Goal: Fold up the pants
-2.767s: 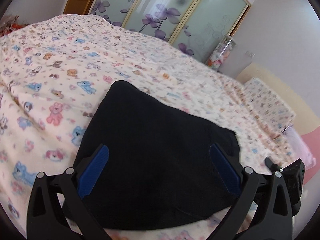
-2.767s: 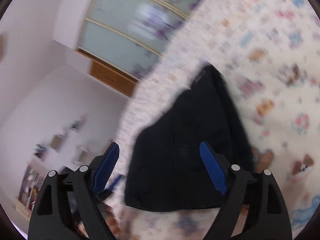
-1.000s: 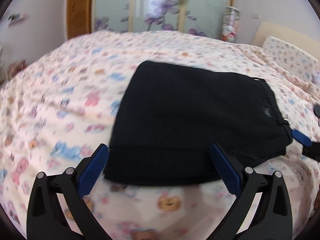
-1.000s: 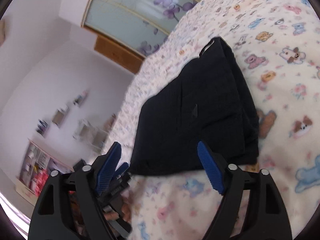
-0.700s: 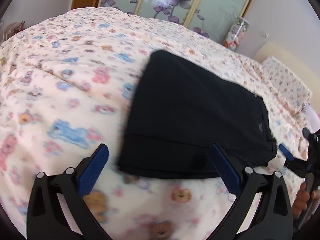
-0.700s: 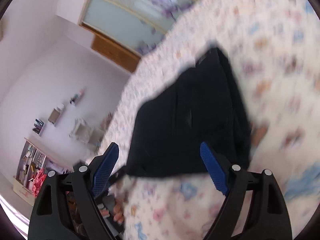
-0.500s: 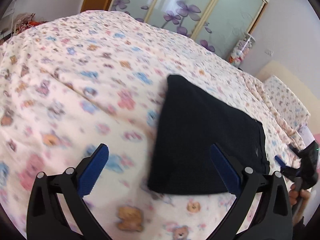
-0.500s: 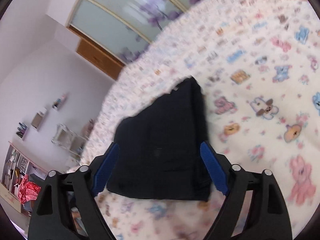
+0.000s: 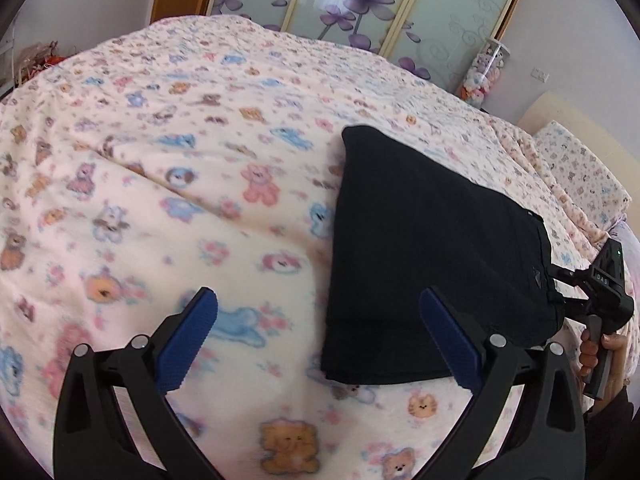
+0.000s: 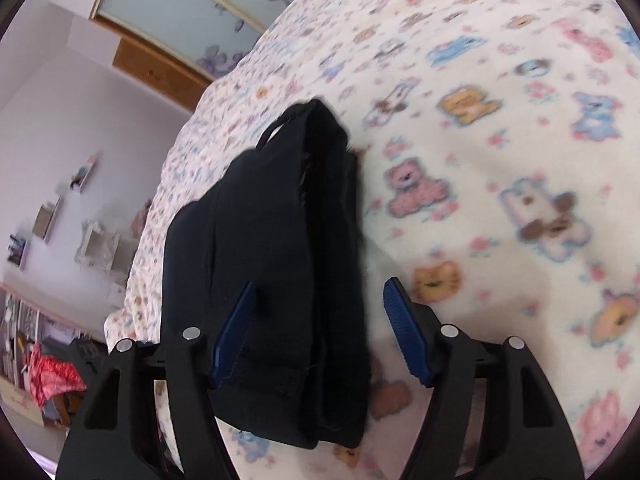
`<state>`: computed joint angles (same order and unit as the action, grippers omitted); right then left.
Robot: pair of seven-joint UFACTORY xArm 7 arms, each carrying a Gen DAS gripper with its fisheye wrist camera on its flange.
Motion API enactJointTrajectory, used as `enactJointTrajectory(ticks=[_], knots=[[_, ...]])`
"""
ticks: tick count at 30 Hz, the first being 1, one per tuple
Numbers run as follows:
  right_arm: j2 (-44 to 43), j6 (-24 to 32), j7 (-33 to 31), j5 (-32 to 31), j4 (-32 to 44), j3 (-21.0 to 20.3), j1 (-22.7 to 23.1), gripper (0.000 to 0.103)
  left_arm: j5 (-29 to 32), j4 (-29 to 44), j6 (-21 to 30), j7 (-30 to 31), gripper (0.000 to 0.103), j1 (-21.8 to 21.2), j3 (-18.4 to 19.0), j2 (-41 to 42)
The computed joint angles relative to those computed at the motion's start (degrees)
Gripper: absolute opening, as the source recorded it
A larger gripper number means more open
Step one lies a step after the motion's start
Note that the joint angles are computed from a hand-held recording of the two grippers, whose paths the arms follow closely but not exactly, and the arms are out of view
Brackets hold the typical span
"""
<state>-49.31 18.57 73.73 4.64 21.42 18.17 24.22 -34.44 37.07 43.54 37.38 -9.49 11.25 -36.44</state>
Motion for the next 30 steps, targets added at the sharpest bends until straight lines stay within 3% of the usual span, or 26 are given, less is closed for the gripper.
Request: enactJointTrajectory(ticks=[7,13,21,24,27,30], knots=[[1.2,-5.2,-4.6,0.3,-1.8,-2.6,2.0,0.070,0.5,-1.2,-0.4,1.4,0.101,-0.6,-0.5,-0.7],[4.0,-11.0,-7.2,1.5,-2.9,-4.7,3.4,0.078,0.5,-0.9,0.4,0.8,0.101,-0.2,-0.2,0.8],[6.1,-28.0,-12.5,2.4,-5.3,-10.6,11.8,0.078,0.2,-1.5,-0.1,0.5,0.101,0.2,-0.7,0.9],[6.7,-21.7,-11.6,2.8,-3.5,-8.8,8.7,0.078,-0.1,-1.5,0.2,0.6,0.101,0.1,-0.5,1.1],[8.7,-19.9,-11.6,3.4,-2.3,-8.6,8.4,0.078,-0.4,-1.4,0.6,1.2,0.101,0.0,-0.1,0.8],[9.5,-18.7,-11.6,3.1,-1.4,-6.6,6.7,0.063,-1.6,-0.4,2.2,2.0,0.101,-0.3,1.0,1.3]])
